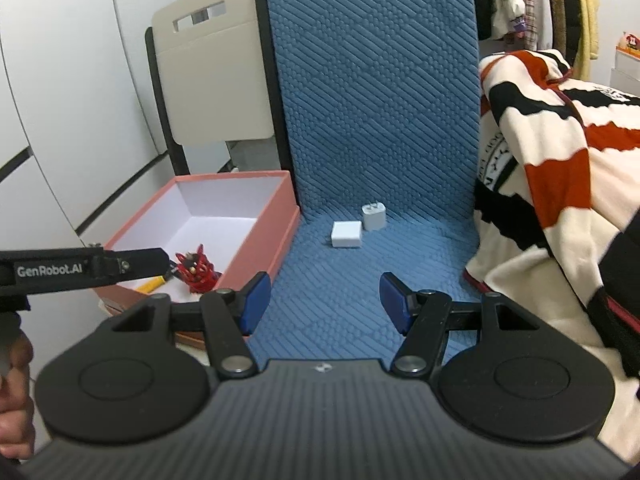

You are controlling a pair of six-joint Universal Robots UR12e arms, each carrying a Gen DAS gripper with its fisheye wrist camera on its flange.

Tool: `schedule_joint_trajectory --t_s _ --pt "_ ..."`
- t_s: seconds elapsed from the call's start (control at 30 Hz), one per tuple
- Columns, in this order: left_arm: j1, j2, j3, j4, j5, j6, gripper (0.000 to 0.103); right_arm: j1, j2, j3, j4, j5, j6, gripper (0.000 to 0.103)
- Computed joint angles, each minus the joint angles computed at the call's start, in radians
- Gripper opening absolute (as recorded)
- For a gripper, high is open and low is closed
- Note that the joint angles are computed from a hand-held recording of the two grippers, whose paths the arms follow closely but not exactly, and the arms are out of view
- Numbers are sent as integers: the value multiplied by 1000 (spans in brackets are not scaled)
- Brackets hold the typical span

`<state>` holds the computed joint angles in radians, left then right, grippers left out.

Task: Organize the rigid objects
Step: 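Open both grippers to drop the screwdriver and fluffy toy into the box, then move both tools down toward the two white chargers on the seat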

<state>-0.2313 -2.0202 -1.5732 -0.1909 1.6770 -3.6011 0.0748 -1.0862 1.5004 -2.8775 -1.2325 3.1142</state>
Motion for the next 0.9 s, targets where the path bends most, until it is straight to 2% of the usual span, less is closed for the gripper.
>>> schedule_joint_trajectory --t_s 0.4,0.63,0.9 --pt "-10 -38 36 -38 -32 29 53 -16 4 27 17 -11 30 63" --pt "4 -109 130 -101 -47 55 56 -15 69 -56 71 -31 46 63" --pt "28 -232 289 -189 -76 107 58 -14 171 -194 154 -40 81 63"
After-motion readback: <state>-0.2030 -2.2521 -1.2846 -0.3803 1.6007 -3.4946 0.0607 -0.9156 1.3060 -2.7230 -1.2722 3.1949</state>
